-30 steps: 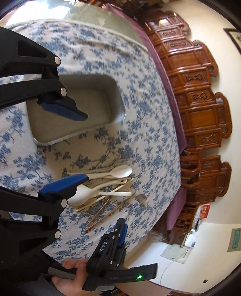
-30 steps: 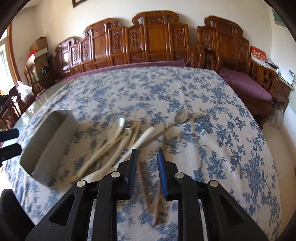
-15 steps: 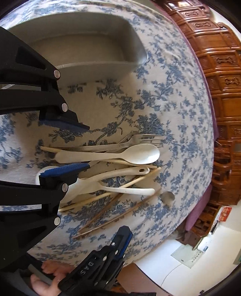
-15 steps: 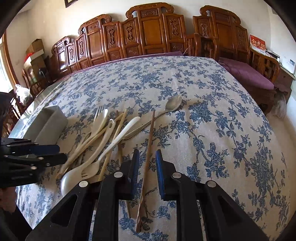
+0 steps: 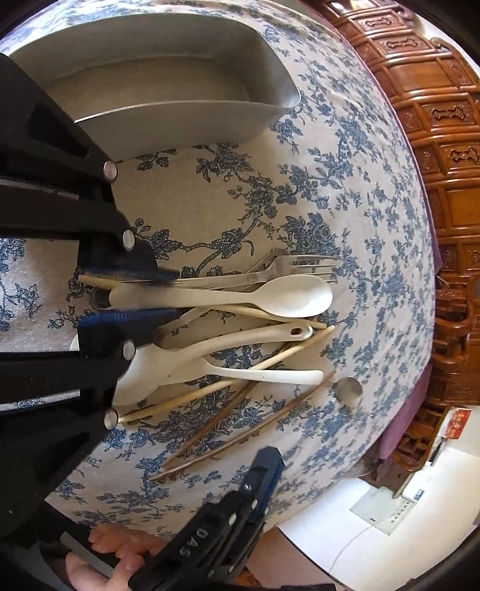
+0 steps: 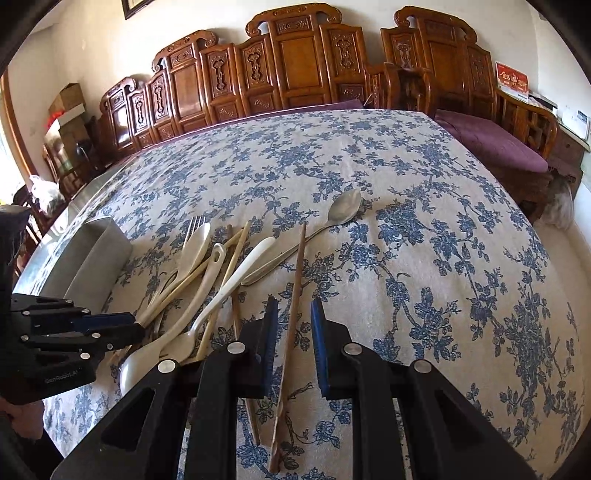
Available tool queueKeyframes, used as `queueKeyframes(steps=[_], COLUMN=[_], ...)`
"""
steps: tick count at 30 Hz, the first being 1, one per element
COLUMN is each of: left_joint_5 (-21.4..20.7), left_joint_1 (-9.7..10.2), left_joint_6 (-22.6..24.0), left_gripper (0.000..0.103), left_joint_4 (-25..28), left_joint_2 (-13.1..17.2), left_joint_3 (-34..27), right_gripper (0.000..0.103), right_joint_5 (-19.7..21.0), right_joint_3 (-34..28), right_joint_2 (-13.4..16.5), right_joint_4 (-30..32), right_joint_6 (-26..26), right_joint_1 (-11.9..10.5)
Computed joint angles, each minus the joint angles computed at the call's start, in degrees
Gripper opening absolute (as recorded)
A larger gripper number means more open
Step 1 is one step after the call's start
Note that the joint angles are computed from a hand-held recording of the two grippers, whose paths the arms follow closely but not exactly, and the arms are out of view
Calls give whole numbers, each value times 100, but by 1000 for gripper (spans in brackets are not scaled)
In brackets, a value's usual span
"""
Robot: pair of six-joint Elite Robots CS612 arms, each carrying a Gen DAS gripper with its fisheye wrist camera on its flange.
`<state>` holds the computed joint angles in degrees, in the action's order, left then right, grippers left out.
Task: Organize utensils
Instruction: 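Grasp a white plastic spoon with the left tool while the right tool grasps a wooden chopstick, then carry the white spoon into the grey tray and open the left tool while the right tool lifts the chopstick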
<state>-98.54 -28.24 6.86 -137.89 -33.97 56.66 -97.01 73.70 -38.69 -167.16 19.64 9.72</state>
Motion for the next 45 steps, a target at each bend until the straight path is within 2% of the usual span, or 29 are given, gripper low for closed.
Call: queueKeyframes(steps=[5,10,18,23,26,31,38,45], left_joint_5=[-15,-187,-151,-33,21,127,301,544], left_joint_1=[4,55,93,101,115,162,277,394], left_joint_6=[118,-15,-104,-99,-116,-188,-282,-422], left_gripper=[11,11,11,11,11,11,11,11], left_joint_4=[-437,-909,-1509,-1783,-1905,-2079,-2345,-2326], left_joint_2=[-206,-435,-709,-851,-925,-1024,-1119,-1085], left_joint_3=[351,735,1143,1342,1439,1559,1716,1711], right_gripper=[20,20,20,18,10,6,6,6], right_joint_5=[21,46,24,-306,-492,-448,-383,-236], right_joint_3=[-50,-85,-302,-484,-466,-285,-21,-2], right_joint_2=[31,49,163,238,215,121,-32,-71], right_joint_4=[58,137,529,903,1005,908,248,-145], right_joint_6=[4,41,-66,-229,-289,-206,-230,-323], right_joint_1=[-3,-13,-12,56,81,55,73,142])
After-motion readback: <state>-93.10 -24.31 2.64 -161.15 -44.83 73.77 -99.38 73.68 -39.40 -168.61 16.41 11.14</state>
